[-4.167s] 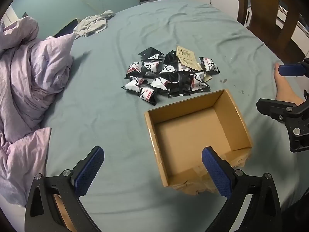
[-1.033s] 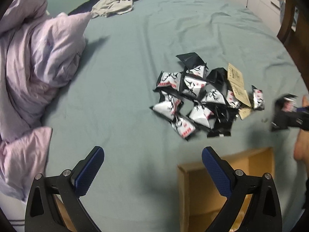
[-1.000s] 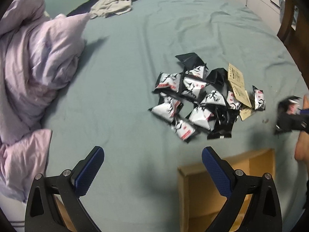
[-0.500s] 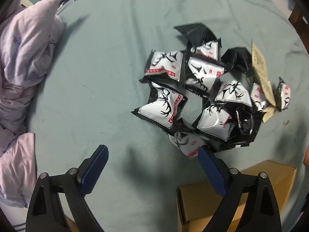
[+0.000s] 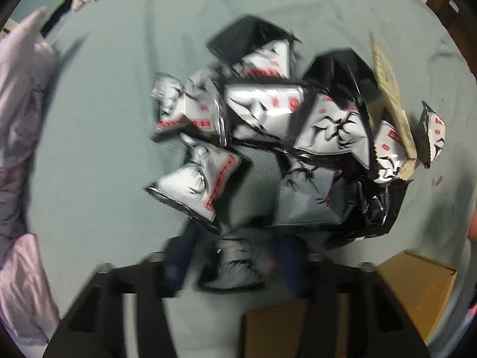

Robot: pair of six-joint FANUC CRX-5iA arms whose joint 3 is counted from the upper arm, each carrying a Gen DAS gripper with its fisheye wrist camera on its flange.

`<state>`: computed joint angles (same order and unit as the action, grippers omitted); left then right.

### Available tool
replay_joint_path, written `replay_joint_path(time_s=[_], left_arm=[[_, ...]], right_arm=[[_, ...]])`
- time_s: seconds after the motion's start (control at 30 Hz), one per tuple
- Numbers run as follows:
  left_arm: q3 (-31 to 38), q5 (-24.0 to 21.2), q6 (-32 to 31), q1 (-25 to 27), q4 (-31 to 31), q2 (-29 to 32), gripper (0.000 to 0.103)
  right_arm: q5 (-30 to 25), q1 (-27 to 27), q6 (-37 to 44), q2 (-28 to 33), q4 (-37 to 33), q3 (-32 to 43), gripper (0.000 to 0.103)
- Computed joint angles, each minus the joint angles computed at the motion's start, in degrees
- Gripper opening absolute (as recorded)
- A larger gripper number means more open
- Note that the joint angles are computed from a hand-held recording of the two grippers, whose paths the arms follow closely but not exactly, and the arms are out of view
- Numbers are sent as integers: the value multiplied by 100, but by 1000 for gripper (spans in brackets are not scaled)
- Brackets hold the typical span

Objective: Organize snacks
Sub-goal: 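Lift the white packet with the right gripper while the left gripper grasps another packet, then carry the left gripper's packet to the box and release it inside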

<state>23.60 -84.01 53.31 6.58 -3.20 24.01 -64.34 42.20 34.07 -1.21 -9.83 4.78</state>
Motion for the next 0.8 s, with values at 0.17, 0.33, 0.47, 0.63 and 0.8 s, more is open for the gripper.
replay_joint_path(time_s=[0.17,0.33,0.47,0.63,0.8], left_arm=[[-81,251,-1,70,172,-123,18],[-111,402,-39,372,480,-369,15],[-142,271,-170,855,1190,-622,14],[-572,54,-811,1363,2326,-1179,14],[-1090,-271,-1512,1642,2734,-1804,14]], right_arm=[[-87,87,-224,-99,221,-51,38],[-169,158,-453,-264,457,-125,38],[-284,279,-644,-417,692,-152,38],[-521,529,-694,-411,907,29,38],[-840,772,-665,-212,883,430,38]])
